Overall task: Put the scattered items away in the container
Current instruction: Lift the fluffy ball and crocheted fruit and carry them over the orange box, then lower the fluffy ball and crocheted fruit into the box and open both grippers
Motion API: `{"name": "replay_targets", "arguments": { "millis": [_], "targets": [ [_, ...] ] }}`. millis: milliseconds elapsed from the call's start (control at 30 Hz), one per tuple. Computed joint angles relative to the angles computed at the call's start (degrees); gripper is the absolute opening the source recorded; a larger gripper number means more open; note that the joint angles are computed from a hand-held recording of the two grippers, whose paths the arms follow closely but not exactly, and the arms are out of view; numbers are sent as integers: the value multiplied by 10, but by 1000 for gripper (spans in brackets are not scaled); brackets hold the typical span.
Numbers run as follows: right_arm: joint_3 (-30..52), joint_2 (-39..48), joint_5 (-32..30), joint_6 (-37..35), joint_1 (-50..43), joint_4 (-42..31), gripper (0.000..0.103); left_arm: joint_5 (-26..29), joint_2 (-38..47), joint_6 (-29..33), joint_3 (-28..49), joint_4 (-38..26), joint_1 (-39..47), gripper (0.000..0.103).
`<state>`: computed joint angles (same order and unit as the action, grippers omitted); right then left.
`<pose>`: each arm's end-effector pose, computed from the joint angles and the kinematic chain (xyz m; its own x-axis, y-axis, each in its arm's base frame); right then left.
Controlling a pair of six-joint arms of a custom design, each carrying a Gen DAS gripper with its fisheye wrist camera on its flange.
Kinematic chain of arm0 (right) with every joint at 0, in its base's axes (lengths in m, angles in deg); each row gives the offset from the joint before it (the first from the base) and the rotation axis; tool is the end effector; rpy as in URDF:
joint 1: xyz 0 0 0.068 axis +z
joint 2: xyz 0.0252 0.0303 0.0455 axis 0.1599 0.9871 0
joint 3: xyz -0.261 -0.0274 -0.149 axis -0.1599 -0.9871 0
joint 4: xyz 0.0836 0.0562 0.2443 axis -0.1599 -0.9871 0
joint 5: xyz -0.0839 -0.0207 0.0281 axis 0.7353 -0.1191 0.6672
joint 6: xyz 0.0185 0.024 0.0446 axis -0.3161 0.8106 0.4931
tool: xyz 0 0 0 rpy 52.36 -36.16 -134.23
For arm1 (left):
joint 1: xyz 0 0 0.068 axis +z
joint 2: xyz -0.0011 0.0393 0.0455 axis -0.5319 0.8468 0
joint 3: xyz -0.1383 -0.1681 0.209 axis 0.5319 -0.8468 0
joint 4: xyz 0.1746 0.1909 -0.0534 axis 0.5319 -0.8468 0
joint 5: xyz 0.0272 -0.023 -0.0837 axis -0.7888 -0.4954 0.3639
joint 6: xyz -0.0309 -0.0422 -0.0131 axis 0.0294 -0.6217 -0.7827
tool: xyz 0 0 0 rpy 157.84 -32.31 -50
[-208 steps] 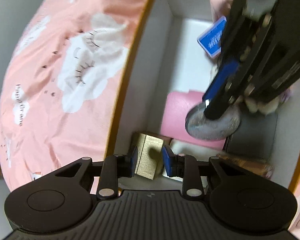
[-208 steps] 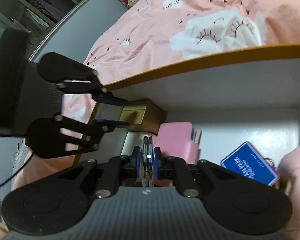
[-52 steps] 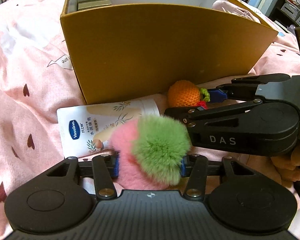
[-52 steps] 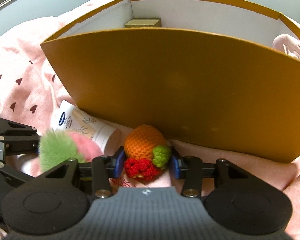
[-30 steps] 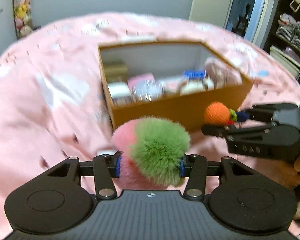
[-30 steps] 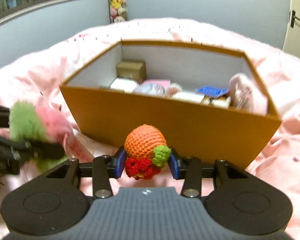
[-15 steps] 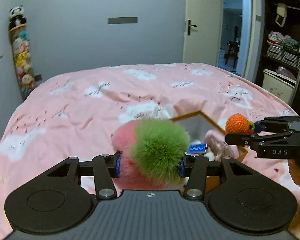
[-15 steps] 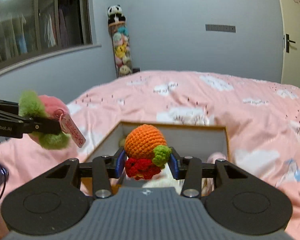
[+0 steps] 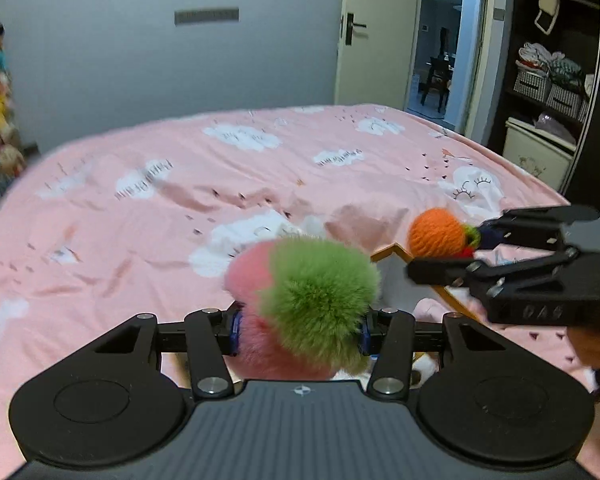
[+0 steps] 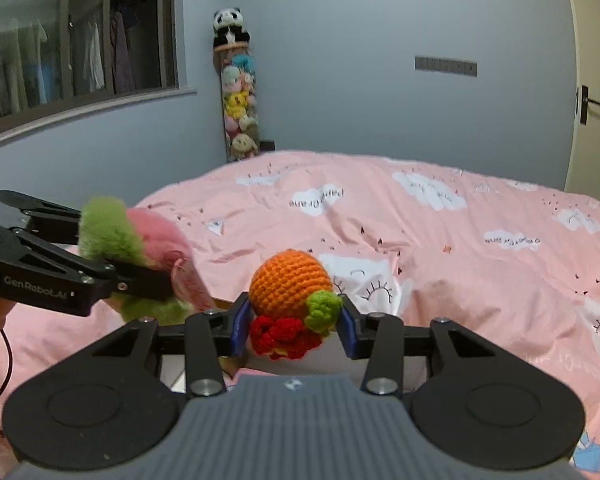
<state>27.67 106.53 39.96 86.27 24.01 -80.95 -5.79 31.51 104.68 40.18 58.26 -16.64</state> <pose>0.2882 0.0818 0.3225 -0.4469 -0.1351 -0.8843 -0.3878 0.9201 0.0554 0.2773 0.0600 0.3105 -0.6097 0.1418 -0.7798 0.2974 0.9529 -0.0592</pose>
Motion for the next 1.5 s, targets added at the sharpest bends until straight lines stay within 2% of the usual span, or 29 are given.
{"name": "replay_targets", "arguments": {
  "millis": [133,367,633,733,867,1000,1300,1500],
  "targets": [
    [50,84,-18,-19,-18,-26,47,-12,78,-18,8,40,-26,57],
    [150,223,-11,-37,-46,-107,47,-19,193,-25,27,64,-55,57],
    [191,283,9,-69,-49,-144,47,-33,262,-26,47,71,-80,57],
    [201,293,19,-84,-44,-146,47,-44,275,-28,48,80,-89,57],
    [209,300,66,-128,-30,-158,47,-60,282,-13,40,87,-98,57],
    [227,307,46,-161,-34,-195,48,-66,283,-1,42,76,-99,59],
    [239,309,59,-178,-28,-223,48,-86,268,12,27,86,-107,62],
    [245,309,49,-174,-33,-234,48,-77,250,24,17,94,-104,62]
  ]
}}
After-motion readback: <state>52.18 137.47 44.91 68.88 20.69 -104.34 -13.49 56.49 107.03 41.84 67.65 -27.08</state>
